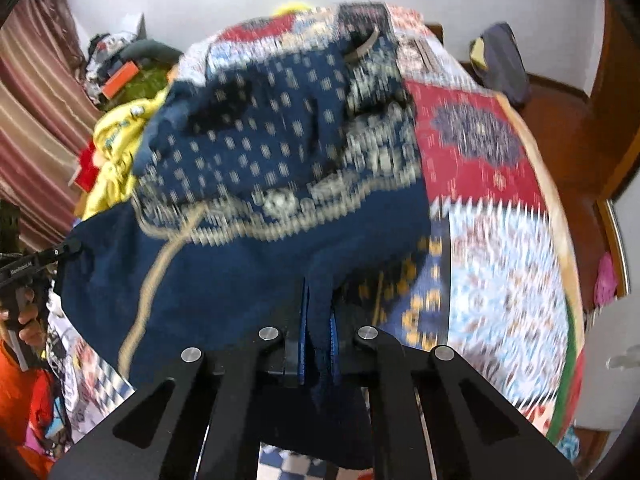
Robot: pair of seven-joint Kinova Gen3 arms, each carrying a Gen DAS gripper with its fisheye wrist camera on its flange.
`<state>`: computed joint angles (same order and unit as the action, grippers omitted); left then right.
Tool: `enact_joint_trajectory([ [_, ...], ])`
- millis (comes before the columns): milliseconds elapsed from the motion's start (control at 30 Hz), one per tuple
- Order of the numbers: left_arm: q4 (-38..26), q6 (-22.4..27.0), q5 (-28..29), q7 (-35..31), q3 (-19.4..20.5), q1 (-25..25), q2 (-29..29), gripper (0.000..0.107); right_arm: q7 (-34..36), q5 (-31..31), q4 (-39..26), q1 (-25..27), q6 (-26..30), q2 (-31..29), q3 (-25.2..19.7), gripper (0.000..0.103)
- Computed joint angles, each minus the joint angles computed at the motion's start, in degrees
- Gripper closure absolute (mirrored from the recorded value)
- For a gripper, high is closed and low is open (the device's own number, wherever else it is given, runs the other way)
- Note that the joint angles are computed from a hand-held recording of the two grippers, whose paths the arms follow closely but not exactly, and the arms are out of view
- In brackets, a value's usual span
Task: Fold large clothes
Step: 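Grasp the jacket hem with both grippers and lift it toward the hood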
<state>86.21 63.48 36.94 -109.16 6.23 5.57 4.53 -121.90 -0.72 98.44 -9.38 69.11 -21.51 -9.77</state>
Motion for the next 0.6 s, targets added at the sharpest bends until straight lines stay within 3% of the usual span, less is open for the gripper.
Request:
enact_joint_trajectory([
  [167,-2.7,-2.7,4.4,-1.9,-0.6,-1.4,0.4,0.1,0.6,3.9,-4.9,1.0,-2.2,2.6,-0.6,0.095],
  [267,-6.1,-4.7,3.8,-0.3,-0.1,-1.3,2.6,0.101,0.7,5.9,-8.3,1.4,-3.8,4.9,-0.2,0.096],
  [600,-23.2,-9.4,-0.4,12.0,3.0,-1.2,16.9,0.101,2.3,8.6,-18.7,1.6,-8.5,17.4,4.4,0.095],
])
